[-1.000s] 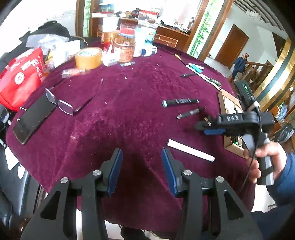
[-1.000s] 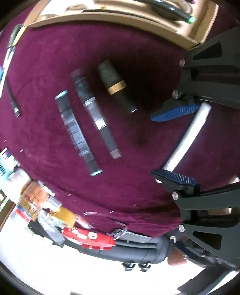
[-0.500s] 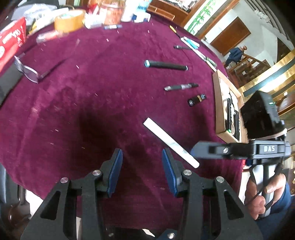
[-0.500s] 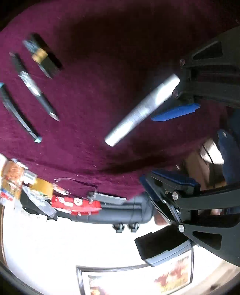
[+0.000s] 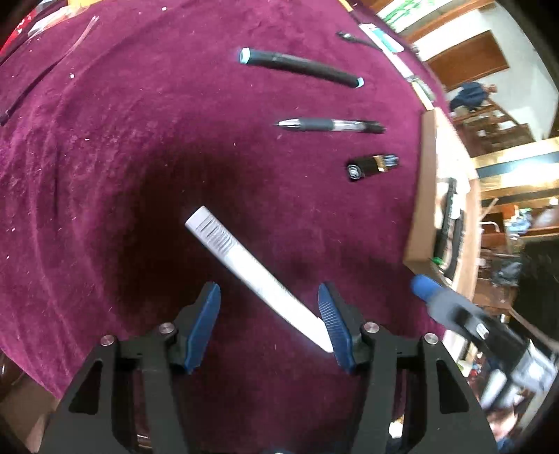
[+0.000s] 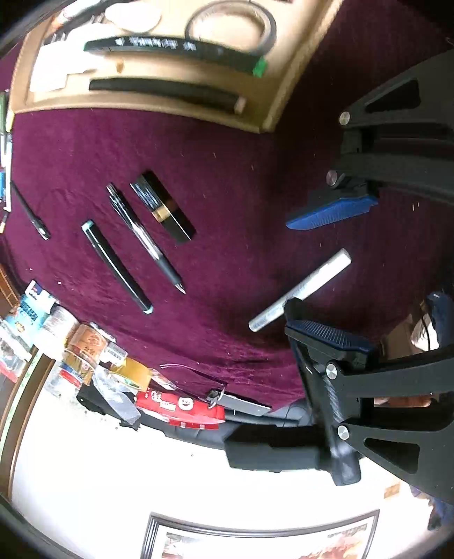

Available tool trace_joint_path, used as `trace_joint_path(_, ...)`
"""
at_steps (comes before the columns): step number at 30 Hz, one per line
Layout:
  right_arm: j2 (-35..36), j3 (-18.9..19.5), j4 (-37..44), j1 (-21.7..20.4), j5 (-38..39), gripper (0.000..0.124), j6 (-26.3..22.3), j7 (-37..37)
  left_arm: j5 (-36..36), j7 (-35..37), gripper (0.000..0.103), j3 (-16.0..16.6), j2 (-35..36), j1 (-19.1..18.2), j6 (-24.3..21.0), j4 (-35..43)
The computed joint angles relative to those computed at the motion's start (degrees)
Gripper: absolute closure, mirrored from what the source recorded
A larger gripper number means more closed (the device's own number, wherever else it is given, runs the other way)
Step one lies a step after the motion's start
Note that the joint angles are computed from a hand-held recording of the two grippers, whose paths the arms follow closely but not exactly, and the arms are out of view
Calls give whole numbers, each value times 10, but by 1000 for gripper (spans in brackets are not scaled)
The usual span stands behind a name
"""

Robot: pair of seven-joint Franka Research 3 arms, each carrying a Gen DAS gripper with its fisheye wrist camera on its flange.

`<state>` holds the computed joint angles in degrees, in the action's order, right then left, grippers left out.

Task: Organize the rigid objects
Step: 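Move both grippers back toward the white marker and pens on the table, then grasp the white marker with the left gripper while the right gripper grasps the black-and-gold item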

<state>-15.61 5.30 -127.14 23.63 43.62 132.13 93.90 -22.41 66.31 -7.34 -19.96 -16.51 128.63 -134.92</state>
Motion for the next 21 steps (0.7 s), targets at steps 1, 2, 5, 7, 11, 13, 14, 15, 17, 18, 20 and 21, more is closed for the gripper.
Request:
trace_joint_path(1,-2,0,-2,-1,-3,75,1,1,19,-12,50,-8,10,4,0,8)
trace_joint_path(2,-7,-2,-5,-4,-6,75,0,2,46,-18,61,-18,15,7,5,15)
trace_joint_path(5,-8,-7,-4,-11,-10,74,-3,7,144,-26,84,-44,29,12,0,33)
trace_joint_path(7,0,-7,8,-17,-21,74,-4,19,202,-24,88,-54,26,12,-5,33)
trace_joint_path(11,47,3,64,-31,-83,75,-3,60,280,-14,89,-56,-6,8,-13,4)
trace_joint_path(13,82,4,99,-33,-100,75,-10,81,268,-4,89,-41,-31,4,0,-23)
trace_joint_path(14,98,8,113,-35,-122,75,-7,107,259,5,89,-33,-42,1,11,-36)
trace_joint_path(15,116,11,130,-36,-143,75,-9,130,256,9,89,-31,-43,-1,18,-40)
trace_joint_path(17,146,12,158,-37,-182,78,-28,185,248,17,89,-25,-51,-2,24,-49)
trace_joint_path(18,155,12,164,-36,-189,80,-34,206,246,23,89,-24,-54,-3,25,-51)
trace_joint_path(20,167,12,177,-33,-219,84,-45,238,244,33,88,-22,-51,-3,28,-50)
trace_joint_path(21,172,12,183,-31,-238,85,-46,256,237,42,87,-17,-52,-5,28,-53)
